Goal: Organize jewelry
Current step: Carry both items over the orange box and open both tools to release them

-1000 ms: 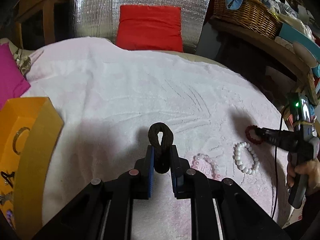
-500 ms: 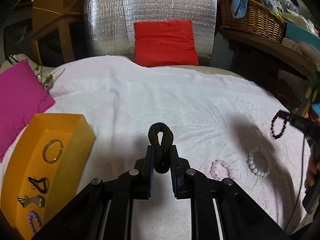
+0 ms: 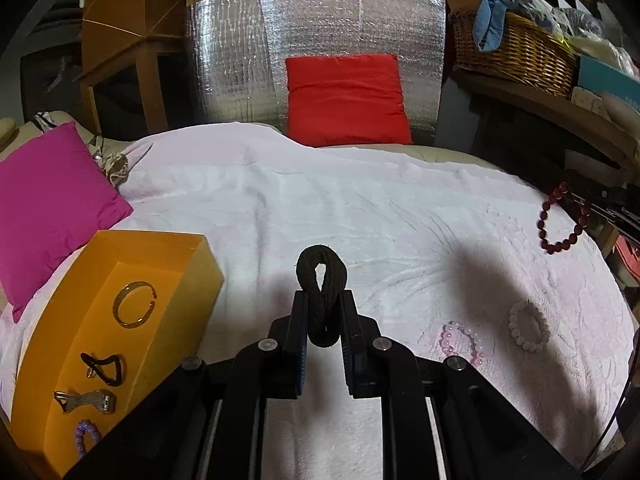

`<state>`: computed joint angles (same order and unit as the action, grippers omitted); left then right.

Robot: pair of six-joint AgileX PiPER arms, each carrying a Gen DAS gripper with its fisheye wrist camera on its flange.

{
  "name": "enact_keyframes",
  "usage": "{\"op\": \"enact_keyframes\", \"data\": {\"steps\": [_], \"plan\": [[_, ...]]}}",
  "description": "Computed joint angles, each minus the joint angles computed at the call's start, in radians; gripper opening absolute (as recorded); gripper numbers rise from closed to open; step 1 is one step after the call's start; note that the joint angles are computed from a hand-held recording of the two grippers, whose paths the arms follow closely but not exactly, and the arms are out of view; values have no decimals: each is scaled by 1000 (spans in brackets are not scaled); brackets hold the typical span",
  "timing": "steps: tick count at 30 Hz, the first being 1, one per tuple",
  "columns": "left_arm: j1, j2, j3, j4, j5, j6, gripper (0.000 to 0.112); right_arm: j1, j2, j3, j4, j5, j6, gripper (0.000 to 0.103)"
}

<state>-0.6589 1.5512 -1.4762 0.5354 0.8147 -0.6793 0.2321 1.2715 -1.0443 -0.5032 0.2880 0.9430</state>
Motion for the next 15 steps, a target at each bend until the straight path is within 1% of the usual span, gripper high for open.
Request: {"op": "enact_keyframes", "data": {"steps": [4,11,15], "plan": [[9,-43,30,-2,-18,-16,16,51,3,2,-101,-18,99,10],[-5,-100,76,86,-3,-80,16,183,34,-26,-339,36,333,10],[9,-138,109,126,-1,-100,16,229,52,-37,-418,50,425,10]]}}
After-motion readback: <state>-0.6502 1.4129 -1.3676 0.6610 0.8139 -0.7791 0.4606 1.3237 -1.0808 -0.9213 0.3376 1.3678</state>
